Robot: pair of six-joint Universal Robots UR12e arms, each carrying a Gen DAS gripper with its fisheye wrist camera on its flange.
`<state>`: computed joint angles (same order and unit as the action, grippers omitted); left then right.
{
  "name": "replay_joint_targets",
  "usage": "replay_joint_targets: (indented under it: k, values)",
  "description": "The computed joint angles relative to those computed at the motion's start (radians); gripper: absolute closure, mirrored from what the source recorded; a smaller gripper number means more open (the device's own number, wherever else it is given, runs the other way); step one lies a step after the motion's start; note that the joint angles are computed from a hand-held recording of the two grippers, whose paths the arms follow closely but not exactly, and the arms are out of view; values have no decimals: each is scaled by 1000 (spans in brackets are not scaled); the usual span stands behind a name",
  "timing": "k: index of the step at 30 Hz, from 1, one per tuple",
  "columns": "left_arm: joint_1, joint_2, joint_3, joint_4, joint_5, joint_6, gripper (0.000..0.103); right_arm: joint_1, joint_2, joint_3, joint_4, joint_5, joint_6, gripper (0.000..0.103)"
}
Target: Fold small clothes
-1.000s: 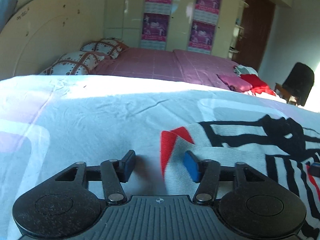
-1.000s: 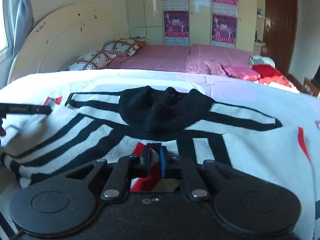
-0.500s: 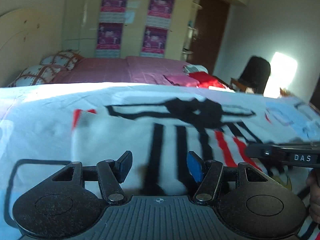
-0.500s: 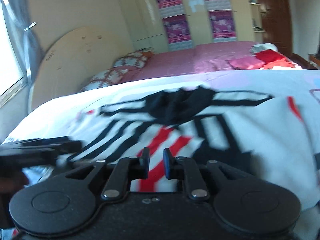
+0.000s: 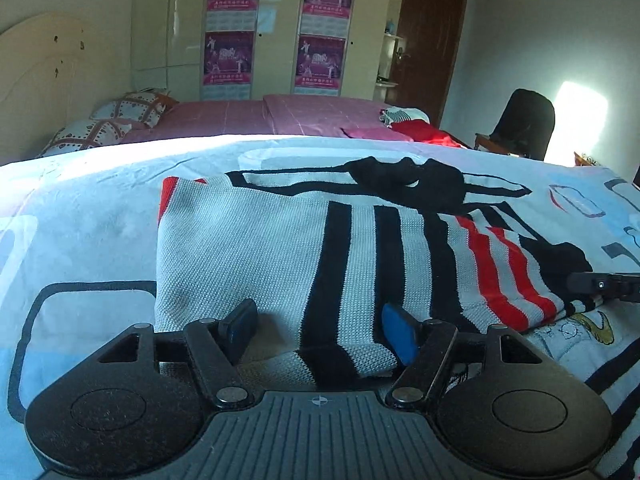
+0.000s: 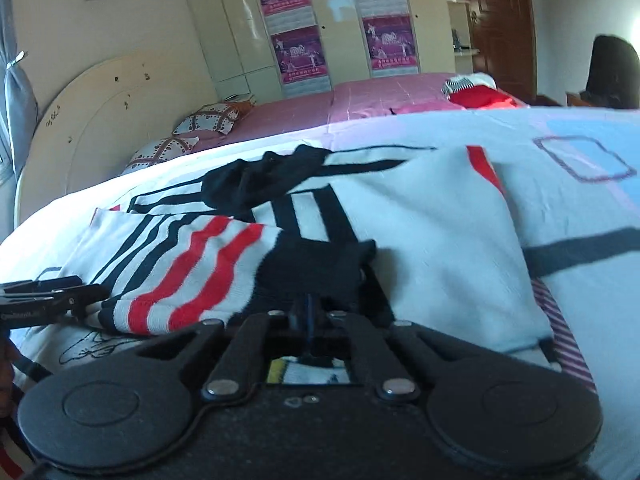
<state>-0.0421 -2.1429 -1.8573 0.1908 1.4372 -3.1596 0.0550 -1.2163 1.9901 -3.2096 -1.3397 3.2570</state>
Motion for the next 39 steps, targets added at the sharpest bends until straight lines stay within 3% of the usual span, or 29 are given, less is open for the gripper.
replay_joint_targets:
  k: [6, 7, 8, 9, 10, 13, 15, 16, 20, 27, 32, 35, 37, 39]
  values:
    - [-10, 8, 15, -50, 28, -3, 34, -5, -3, 4, 3, 16, 19, 103]
    - [-10, 13, 14, -60, 30, -9, 34, 0, -18, 2, 27, -2, 38, 92]
    - [-10, 17, 12, -62, 29, -7, 34, 7, -32, 7, 9, -28, 46, 73]
    - [-8, 18, 9, -59, 25, -2, 34, 10, -40, 19, -35, -48, 40, 71]
    - [-5, 17, 5, -53, 15, -4, 34, 13, -41, 18, -37, -67, 47, 71]
    - [0, 14, -1, -39, 4, -17, 34, -9, -29, -18, 111, -4, 124, 74]
    - [-3, 20, -3, -44, 13, -29, 34, -13, -19, -14, 90, 16, 144, 83]
    - [-4, 23, -6, -48, 16, -35, 34, -19, -16, -14, 90, 40, 148, 93]
    - [-7, 28, -3, -67, 29, -32, 34, -28, -32, 10, 38, 30, 158, 96]
    - [-7, 27, -6, -62, 31, -16, 34, -21, -35, 22, 51, 6, 116, 96]
    - [-5, 35, -7, -75, 40, -5, 34, -16, -52, 11, 119, 0, 77, 94]
    - [-11, 31, -1, -85, 55, 11, 34, -6, -56, 15, 41, -34, 74, 81]
    - [-17, 28, 2, -85, 73, 12, 34, 1, -47, 6, 14, -29, 54, 82]
    - [-18, 26, 0, -74, 78, 1, 33, 17, -36, -28, 134, -71, 13, 83]
